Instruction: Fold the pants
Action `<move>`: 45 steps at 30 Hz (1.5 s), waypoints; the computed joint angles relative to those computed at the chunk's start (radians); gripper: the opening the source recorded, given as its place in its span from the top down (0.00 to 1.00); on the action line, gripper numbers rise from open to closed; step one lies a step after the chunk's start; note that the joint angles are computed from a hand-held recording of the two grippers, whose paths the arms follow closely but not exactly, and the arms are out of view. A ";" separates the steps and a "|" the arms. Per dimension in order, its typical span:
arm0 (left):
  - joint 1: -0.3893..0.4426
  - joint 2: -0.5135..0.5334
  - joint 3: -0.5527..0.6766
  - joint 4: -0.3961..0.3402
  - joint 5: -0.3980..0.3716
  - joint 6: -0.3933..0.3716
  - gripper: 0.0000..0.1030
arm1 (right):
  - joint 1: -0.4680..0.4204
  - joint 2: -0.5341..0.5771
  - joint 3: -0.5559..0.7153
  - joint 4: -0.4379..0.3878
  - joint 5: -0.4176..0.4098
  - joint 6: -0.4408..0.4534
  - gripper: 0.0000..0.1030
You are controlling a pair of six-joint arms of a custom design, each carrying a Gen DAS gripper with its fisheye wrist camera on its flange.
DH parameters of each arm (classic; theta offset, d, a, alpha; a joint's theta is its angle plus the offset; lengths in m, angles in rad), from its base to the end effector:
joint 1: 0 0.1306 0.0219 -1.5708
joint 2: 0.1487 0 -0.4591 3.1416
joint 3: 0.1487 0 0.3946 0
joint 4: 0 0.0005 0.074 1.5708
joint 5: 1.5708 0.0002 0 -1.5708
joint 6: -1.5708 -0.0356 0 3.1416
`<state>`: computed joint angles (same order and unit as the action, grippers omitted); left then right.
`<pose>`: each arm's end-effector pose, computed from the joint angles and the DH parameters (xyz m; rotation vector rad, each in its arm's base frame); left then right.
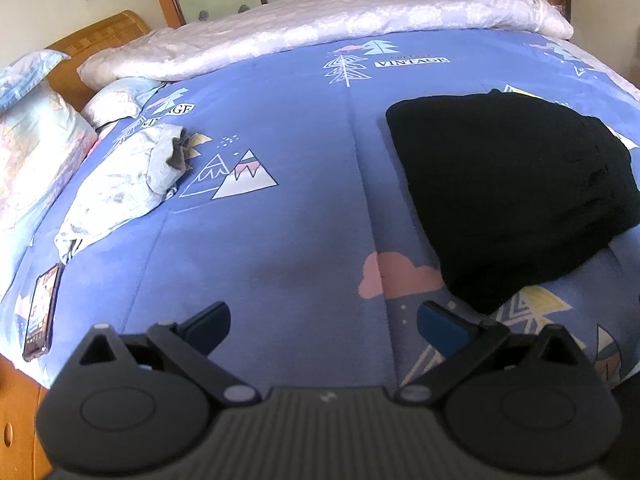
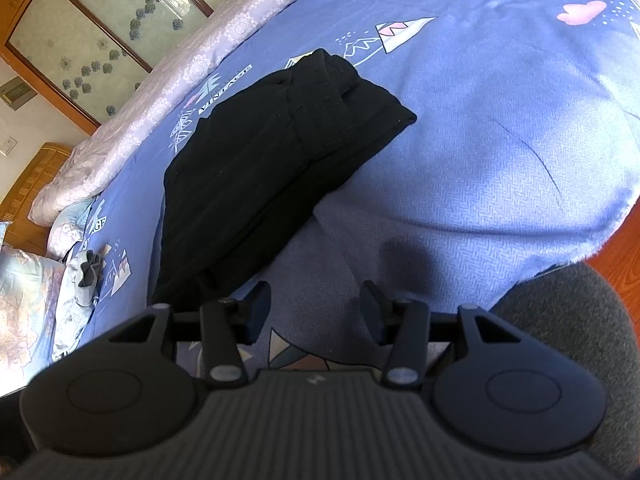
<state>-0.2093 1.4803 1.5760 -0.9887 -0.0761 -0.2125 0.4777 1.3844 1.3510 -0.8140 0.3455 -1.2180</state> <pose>0.4992 -0.1038 0.5412 0.4832 2.4147 0.0951 0.4231 0.2049 0.4955 1.0097 2.1668 0.4013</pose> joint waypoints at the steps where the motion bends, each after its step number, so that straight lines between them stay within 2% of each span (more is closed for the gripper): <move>1: -0.001 -0.002 -0.001 0.001 0.002 -0.004 0.00 | 0.000 0.000 0.000 0.000 0.000 0.000 0.50; 12: 0.005 -0.011 -0.002 -0.001 0.039 -0.001 0.00 | -0.001 -0.001 0.000 0.000 -0.002 0.000 0.49; 23: -0.015 -0.030 -0.021 0.022 -0.021 -0.043 0.00 | 0.000 -0.002 0.000 -0.001 -0.001 -0.001 0.49; 36: -0.019 -0.009 -0.005 -0.023 -0.053 -0.039 0.00 | -0.004 -0.004 -0.001 -0.001 -0.007 -0.004 0.49; 45: -0.023 -0.009 -0.010 -0.026 -0.076 -0.050 0.00 | -0.003 -0.004 -0.001 0.000 -0.006 -0.004 0.49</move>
